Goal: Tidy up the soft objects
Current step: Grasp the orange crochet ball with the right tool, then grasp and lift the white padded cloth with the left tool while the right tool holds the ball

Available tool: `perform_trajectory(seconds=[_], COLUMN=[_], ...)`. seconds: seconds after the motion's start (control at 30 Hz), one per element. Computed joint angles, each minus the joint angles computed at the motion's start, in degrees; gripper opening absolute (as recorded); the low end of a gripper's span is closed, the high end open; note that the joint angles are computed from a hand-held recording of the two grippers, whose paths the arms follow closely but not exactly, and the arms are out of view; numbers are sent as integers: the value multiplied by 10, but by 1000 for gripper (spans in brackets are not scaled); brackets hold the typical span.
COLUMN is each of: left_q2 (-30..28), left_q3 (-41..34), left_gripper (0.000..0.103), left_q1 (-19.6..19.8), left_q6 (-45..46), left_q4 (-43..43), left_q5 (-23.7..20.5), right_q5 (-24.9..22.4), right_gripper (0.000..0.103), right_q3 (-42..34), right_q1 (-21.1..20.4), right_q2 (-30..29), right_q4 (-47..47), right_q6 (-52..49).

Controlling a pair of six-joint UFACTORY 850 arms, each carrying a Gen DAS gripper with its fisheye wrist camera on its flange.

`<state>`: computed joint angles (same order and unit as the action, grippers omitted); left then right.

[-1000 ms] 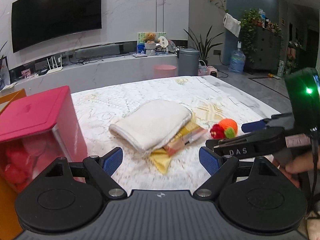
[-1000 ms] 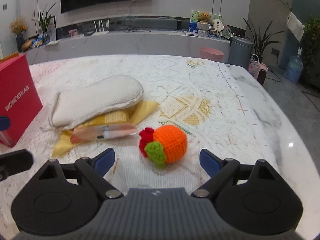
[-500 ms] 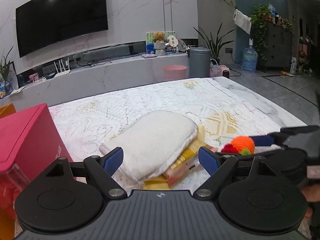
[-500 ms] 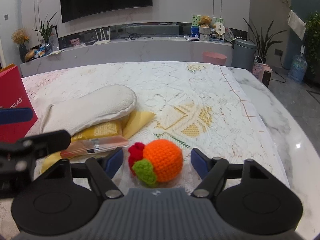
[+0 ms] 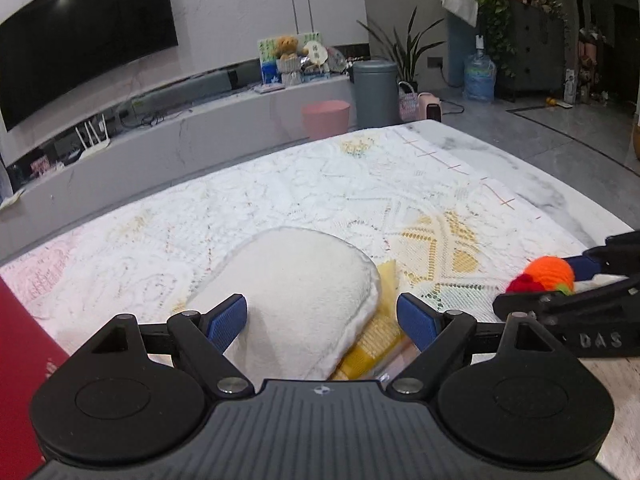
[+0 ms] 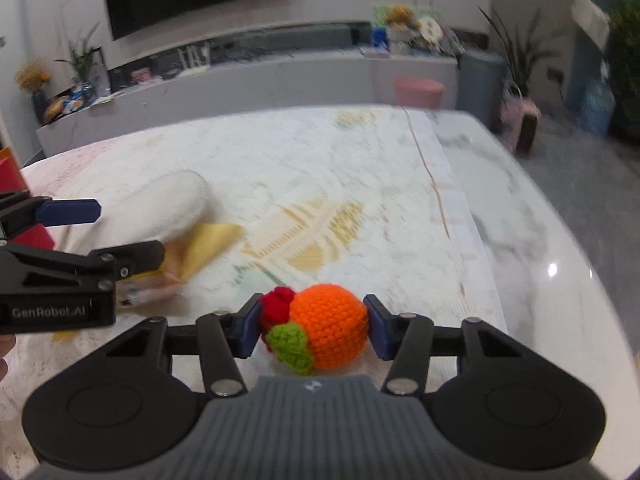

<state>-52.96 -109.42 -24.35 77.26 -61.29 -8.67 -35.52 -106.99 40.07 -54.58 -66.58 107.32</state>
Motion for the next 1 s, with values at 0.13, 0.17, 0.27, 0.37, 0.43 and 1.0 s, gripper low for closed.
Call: perform_trajectory(seconds=[0.13,0.17,0.27,0.37,0.43,1.0], left_q2=[-8,-10,-17,-18,-16,106], left_q3=[-11,-13,-26,-30,-31,82], left_gripper=[99,99,99,88,67,19], left_q1=[-5,-6,-5,0,5,54], left_q6=[-51,-84,-169,-118,-77,67], left_q4=[72,106,180,120,92,-28], left_q5=[18,24,18,1,-22,-150], right_q5=[15,17,14,8,6,-2], right_gripper=[53,53,53,53,53,52], right_q3=[19,22,22,18,20,4], right_q1=[-1,-1,1,3,3,4], right_q2=[8,10,10,7,7,4], right_q4=[-31,-34,-39,-35,-41,9], right_q6=[34,37,38,31,34,-29])
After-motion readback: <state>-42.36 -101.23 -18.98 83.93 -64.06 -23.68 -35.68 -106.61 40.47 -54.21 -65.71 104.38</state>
